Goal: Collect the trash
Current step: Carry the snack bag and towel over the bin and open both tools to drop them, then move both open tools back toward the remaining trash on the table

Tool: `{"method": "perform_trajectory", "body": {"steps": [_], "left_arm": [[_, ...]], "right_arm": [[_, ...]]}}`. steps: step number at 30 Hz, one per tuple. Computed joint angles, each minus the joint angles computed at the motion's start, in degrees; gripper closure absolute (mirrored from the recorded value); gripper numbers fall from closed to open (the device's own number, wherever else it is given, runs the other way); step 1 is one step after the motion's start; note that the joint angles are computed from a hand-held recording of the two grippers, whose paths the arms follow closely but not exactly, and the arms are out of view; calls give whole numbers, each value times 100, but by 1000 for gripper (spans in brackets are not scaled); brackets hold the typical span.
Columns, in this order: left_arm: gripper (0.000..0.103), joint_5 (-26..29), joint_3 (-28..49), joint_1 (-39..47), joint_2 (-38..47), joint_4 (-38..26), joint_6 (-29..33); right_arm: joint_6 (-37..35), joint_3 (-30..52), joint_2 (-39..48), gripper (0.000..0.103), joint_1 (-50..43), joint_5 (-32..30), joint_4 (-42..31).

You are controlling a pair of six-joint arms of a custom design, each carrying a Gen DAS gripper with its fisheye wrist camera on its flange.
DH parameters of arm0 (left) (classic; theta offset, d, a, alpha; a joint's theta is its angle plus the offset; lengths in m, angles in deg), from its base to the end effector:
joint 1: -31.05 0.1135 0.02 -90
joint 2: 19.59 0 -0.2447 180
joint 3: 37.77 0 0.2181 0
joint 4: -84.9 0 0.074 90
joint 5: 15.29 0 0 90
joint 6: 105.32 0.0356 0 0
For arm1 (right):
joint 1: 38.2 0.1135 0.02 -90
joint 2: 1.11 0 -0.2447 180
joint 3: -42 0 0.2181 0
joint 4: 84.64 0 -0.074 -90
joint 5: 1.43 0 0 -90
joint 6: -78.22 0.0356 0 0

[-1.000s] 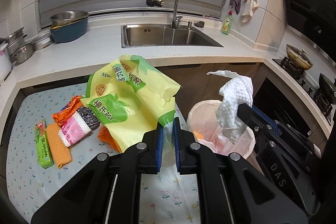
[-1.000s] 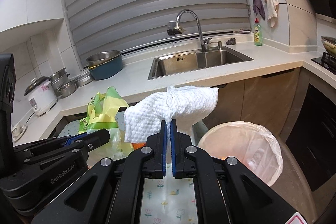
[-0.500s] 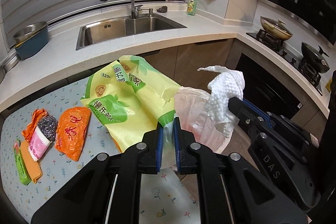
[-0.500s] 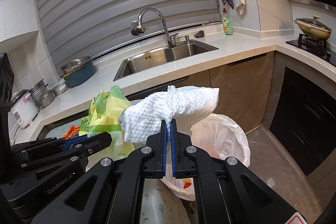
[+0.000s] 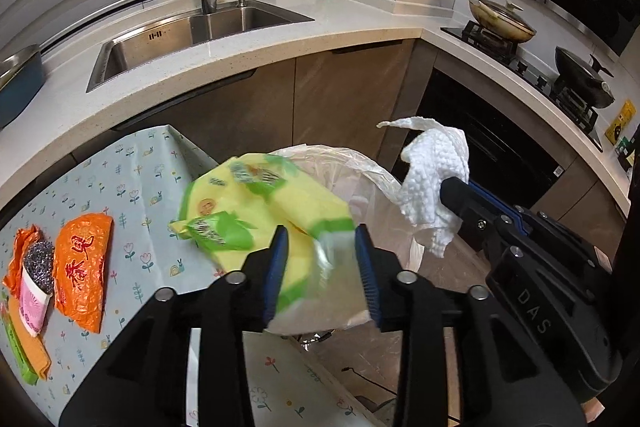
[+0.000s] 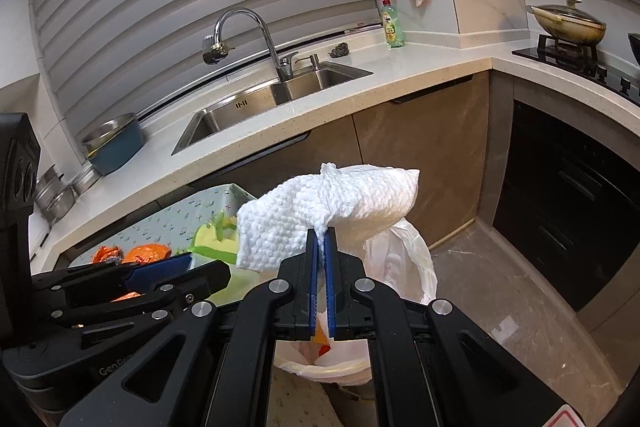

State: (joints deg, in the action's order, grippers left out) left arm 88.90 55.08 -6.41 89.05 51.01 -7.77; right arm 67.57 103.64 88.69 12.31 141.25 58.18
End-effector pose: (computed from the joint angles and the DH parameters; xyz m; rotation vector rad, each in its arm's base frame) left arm 0.2950 -0.2370 0.2033 1.0506 2.2406 -0.5315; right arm 0.1817 0.1759 0.1684 0.7579 2.0167 -0.0253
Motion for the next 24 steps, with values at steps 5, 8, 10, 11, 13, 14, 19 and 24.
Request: {"method": "perform_trajectory", "body": {"steps": [5,8,10,11,13,14,19,24], "left_arm": [[52,75,-62,155,-4,155,-92],[49,57,-43,248,-7,186,-163],[49,40,-27,308,-4,188,-191],[49,35,-37,345,-14,204,-206],[49,13,-24,401,-4,209,-239],[49,12,-23,433,-2,209,-253],[48,-45,-88,564,-18,253,-288],[40,-91,-277,735,-129,389,-305]], "right_arm": [[-251,-72,97,99,-114,-108,344],[-380,-73,180,99,-175,-178,522],[-448,-68,231,99,-203,-224,616],[-476,-69,242,99,-210,-245,646],[-535,-47,298,99,-227,-284,717],[-568,-28,330,99,-242,-307,754],[-710,97,515,96,-301,-403,914],[-809,363,729,77,-320,-385,883]]}}
